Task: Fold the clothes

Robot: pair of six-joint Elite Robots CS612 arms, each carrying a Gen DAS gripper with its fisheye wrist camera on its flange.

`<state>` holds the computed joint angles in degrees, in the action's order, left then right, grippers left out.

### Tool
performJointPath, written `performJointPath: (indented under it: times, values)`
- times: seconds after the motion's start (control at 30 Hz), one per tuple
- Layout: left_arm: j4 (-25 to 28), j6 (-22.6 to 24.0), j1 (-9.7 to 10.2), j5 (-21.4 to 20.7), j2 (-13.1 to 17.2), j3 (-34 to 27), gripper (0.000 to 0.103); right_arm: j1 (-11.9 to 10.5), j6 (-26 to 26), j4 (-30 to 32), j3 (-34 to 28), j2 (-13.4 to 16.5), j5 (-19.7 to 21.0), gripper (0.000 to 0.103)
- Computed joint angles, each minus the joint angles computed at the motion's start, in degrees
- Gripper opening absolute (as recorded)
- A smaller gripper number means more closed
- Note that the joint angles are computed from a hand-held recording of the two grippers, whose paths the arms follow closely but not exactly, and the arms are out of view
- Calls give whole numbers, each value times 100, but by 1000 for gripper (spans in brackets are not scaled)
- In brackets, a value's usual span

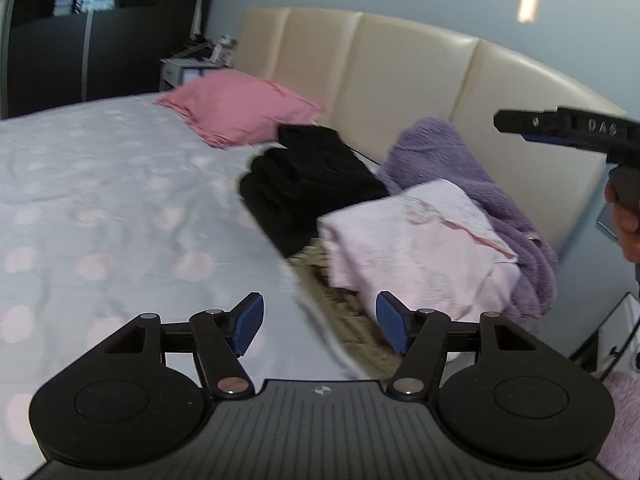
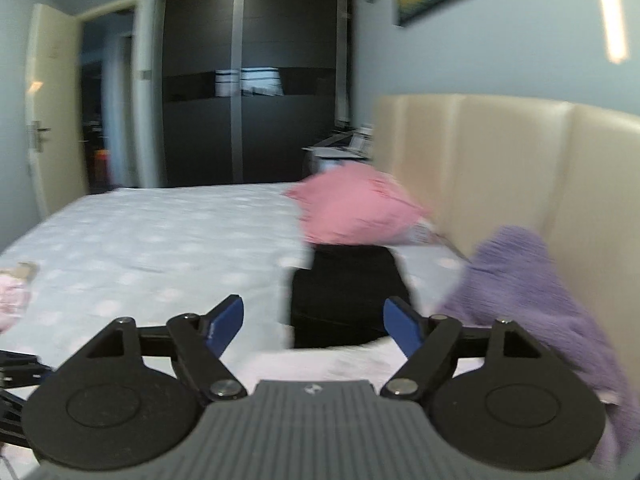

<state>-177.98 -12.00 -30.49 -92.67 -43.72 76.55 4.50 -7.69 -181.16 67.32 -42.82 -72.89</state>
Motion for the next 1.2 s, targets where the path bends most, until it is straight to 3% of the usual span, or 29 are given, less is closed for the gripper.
performJointPath:
  times: [0.1, 0.23, 0.37, 0.47, 0.6, 0.73, 0.87, 1.07, 1.2]
  values:
    - [-383, 11, 49, 287, -208, 399, 61, 144, -146, -198, 50, -3, 521, 83]
    - [-1084, 64, 70, 832, -435, 936, 74, 388, -485, -344, 130, -2, 1019, 85]
    - [-1670, -181, 84, 1457, -566, 1340, 74, 631, -747, -833, 281, 75, 1229, 85]
    - [-1821, -410, 88, 2001, -634, 1547, 75, 793, -804, -1036, 350, 155, 1233, 86]
    - [-1989, -359, 88, 2761, -649, 1727, 75, 970, -653, -1138, 456, 232, 1121, 90]
    - [-2001, -354, 90, 3375, -605, 1804, 75, 1116, -383, -1271, 495, 354, 685, 94]
    - [-1774, -738, 147, 3519, -548, 1820, 75, 1217, -137, -1277, 565, 442, 259, 98]
    - [-1595, -821, 143, 3616, -427, 1833, 75, 1336, -68, -1029, 478, 631, -212, 99]
    - [-1400, -1250, 181, 3526, -391, 1851, 75, 1374, 310, -746, 417, 741, -264, 99]
